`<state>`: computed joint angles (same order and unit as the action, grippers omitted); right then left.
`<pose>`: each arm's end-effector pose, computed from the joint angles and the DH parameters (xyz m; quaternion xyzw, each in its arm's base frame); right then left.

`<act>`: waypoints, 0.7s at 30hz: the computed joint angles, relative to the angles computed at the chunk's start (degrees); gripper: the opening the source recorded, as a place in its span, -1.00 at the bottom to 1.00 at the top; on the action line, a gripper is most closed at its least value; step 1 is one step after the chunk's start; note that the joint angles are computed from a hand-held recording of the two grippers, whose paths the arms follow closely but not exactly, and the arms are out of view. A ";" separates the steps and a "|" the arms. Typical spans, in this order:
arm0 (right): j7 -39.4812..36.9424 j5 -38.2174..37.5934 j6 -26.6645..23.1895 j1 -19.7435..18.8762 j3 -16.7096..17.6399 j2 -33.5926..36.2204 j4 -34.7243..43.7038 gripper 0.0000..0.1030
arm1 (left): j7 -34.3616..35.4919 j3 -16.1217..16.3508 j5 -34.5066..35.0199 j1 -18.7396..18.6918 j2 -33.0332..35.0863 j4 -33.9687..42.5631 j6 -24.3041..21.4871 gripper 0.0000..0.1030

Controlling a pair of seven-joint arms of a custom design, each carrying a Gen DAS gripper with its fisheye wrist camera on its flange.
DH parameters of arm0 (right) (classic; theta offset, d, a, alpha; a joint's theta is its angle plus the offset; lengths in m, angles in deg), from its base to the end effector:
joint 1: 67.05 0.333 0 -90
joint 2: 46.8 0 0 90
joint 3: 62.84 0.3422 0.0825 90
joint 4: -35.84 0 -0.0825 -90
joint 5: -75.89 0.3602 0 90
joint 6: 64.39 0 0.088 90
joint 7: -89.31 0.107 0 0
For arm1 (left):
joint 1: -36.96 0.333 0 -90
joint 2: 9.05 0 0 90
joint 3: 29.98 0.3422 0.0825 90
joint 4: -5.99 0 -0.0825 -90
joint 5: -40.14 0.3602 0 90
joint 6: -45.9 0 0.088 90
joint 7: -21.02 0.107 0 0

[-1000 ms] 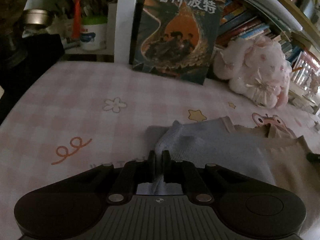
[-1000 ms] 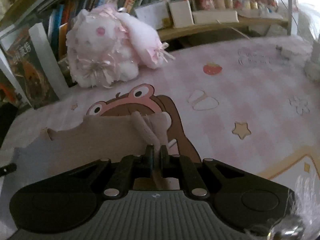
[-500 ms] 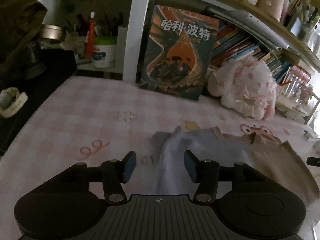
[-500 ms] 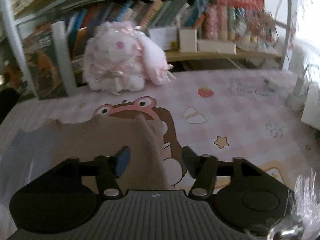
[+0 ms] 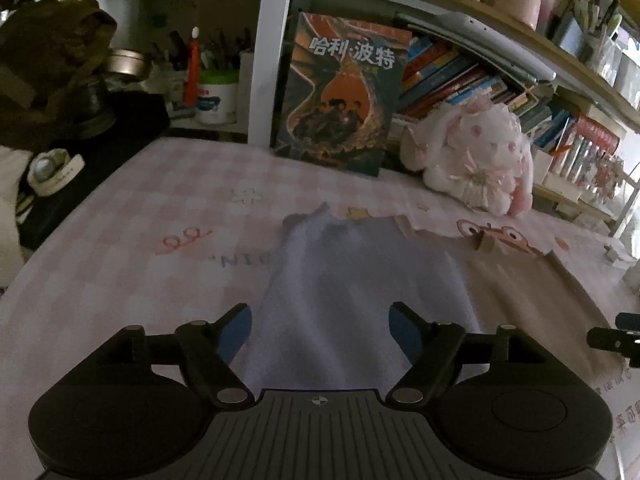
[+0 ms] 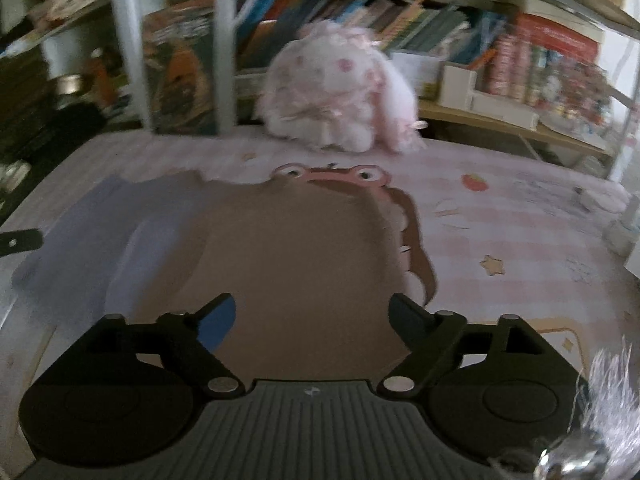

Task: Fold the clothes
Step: 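Move both open grippers back above the folded sweater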

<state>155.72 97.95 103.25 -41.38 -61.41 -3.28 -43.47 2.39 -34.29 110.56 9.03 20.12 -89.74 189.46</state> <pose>0.7062 0.3279 0.3803 -0.7981 0.4587 -0.1715 0.3511 0.5897 -0.3702 0.3771 -0.7629 0.4894 -0.2964 0.3011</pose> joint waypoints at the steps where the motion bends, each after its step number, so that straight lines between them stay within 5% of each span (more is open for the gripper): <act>1: -1.99 0.25 0.03 -1.23 1.61 -0.22 -0.44 0.67 | -0.30 -0.27 -0.78 -0.81 0.31 0.71 -1.81 0.52; 11: -21.99 9.00 -3.20 -11.86 11.41 -3.37 -5.68 0.86 | -1.51 -1.85 -9.06 -9.09 7.49 13.73 -16.83 0.59; 21: -33.89 15.91 -9.65 -14.91 10.53 -4.26 -6.09 0.88 | 6.29 -0.54 -20.04 -16.09 19.46 35.00 -31.37 0.84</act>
